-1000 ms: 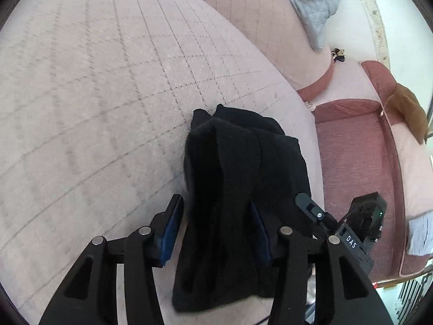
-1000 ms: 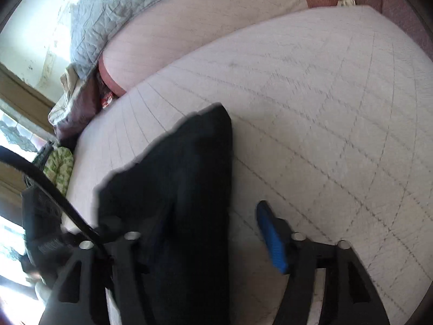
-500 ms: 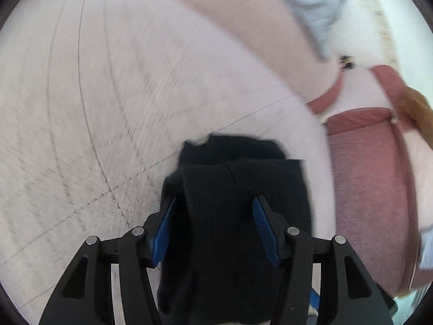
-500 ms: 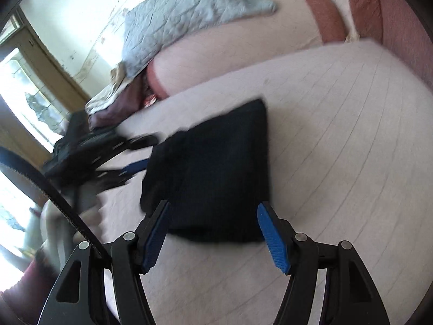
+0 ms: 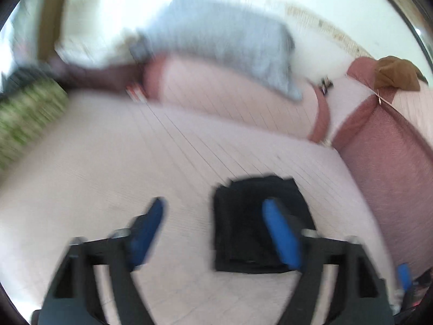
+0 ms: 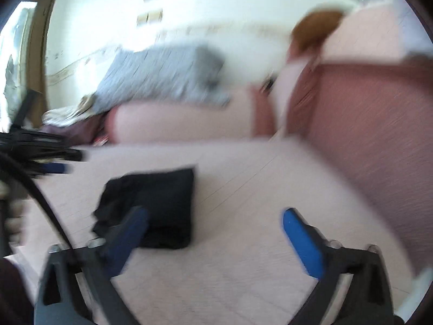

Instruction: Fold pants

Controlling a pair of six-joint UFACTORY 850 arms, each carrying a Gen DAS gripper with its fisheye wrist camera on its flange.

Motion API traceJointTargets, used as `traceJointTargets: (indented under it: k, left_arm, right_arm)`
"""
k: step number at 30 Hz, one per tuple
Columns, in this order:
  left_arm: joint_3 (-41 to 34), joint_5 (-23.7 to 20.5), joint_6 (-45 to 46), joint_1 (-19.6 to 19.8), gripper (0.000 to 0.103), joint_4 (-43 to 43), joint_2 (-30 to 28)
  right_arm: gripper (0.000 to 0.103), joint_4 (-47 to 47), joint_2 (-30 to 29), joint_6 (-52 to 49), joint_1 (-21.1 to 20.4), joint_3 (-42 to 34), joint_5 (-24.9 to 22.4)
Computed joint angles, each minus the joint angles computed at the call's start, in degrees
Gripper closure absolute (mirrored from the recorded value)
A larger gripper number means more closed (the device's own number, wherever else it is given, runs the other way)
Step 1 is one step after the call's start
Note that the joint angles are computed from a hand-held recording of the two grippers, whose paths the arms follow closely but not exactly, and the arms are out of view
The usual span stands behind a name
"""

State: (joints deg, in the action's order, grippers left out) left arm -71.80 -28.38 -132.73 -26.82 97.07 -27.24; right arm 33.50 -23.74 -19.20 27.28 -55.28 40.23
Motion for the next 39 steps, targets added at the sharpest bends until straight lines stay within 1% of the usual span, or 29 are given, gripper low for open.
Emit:
traceJointTargets:
  k: [1, 2, 3, 4, 5, 6, 7, 8, 10, 11, 13, 15, 19, 20, 22, 24, 25, 27, 32, 36, 39]
  left_arm:
    - [2.5, -6.0, -2.4, -2.2, 0.000, 1.5, 1.8]
    - [5.1, -11.9, -5.1, -4.6, 0.000, 3.0, 3.5]
    - [6.1, -17.0, -5.6, -7.0, 0.000, 2.6, 4.0]
    - [6.7, -20.8, -5.2, -8.7, 0.000, 1.5, 4.1]
    - [6.6, -23.5, -3.3, -10.3, 0.000, -0.8, 3.8]
    - [5.9, -24.5, -0.8, -11.2, 0.000, -3.2, 3.1]
    - [5.5, -23.9, 1.4, -11.6, 0.000, -4.6, 2.8]
    - [5.2, -21.7, 3.8, -11.6, 0.000, -5.8, 2.5]
    - [4.4, -17.5, 7.0, -11.4, 0.000, -9.1, 1.9]
    - [4.1, -14.7, 7.5, -11.2, 0.000, -10.8, 1.5]
    - [2.5, -11.3, 10.6, -10.9, 0.000, -15.2, -0.2]
    - [1.0, -9.9, 15.2, -10.8, 0.000, -19.5, -1.8]
    - [-1.3, -7.3, 20.4, -10.7, 0.000, -24.5, -4.4]
    - [-1.6, -6.8, 21.6, -10.7, 0.000, -25.7, -4.7]
    - [-2.9, -7.0, 24.5, -10.8, 0.000, -28.2, -6.0]
    - [-4.0, -6.9, 27.6, -10.9, 0.000, -30.6, -7.1]
    - [-4.5, -6.9, 28.6, -10.9, 0.000, -31.3, -7.5]
    - [-5.2, -6.7, 30.3, -10.9, 0.000, -32.7, -8.4]
    - [-6.2, -5.3, 33.7, -10.1, 0.000, -36.2, -9.7]
    - [-6.0, -3.8, 34.7, -9.3, 0.000, -37.6, -9.9]
    - [-5.9, -2.9, 35.2, -8.8, 0.000, -38.4, -10.0]
  right_arm:
    - [0.000, -0.8, 0.5, 0.8, 0.6, 2.0, 3.0]
    - [0.000, -1.1, 0.6, 1.0, 0.8, 2.8, 3.6]
    - [0.000, -1.0, 0.4, 0.5, 0.8, 2.8, 1.8]
    - [0.000, -0.5, 0.0, -0.4, 0.5, 2.0, -2.4]
    - [0.000, -1.5, -0.5, 0.7, -0.2, 1.3, -6.7]
    - [0.000, -2.5, -0.5, 2.4, -0.6, 1.2, -8.8]
    - [0.000, -4.2, -0.9, 5.1, -1.1, 0.9, -11.1]
    - [0.000, -6.8, -1.1, 8.2, -1.8, 0.8, -13.2]
    - [0.000, -11.2, -2.3, 13.6, -2.9, -0.9, -19.0]
    - [0.000, -14.4, -2.7, 17.0, -3.4, -1.3, -20.9]
    - [0.000, -15.4, -3.6, 18.5, -3.8, -1.9, -22.3]
    - [0.000, -15.3, -4.2, 18.7, -4.0, -2.6, -23.7]
    - [0.000, -12.0, -5.1, 15.6, -4.3, -3.5, -25.9]
    - [0.000, -12.5, -5.4, 16.4, -4.5, -3.9, -26.9]
    - [0.000, -17.7, -5.8, 22.3, -5.1, -4.6, -28.6]
    - [0.000, -25.3, -6.1, 30.5, -5.6, -4.9, -29.3]
    - [0.000, -27.1, -6.2, 32.5, -5.7, -5.0, -29.4]
    - [0.000, -25.5, -6.4, 30.9, -5.7, -5.2, -29.4]
    - [0.000, -17.8, -7.0, 22.0, -5.1, -5.9, -29.4]
    - [0.000, -15.6, -7.3, 19.3, -4.7, -6.3, -29.1]
    - [0.000, -10.9, -7.6, 14.6, -4.4, -6.6, -28.8]
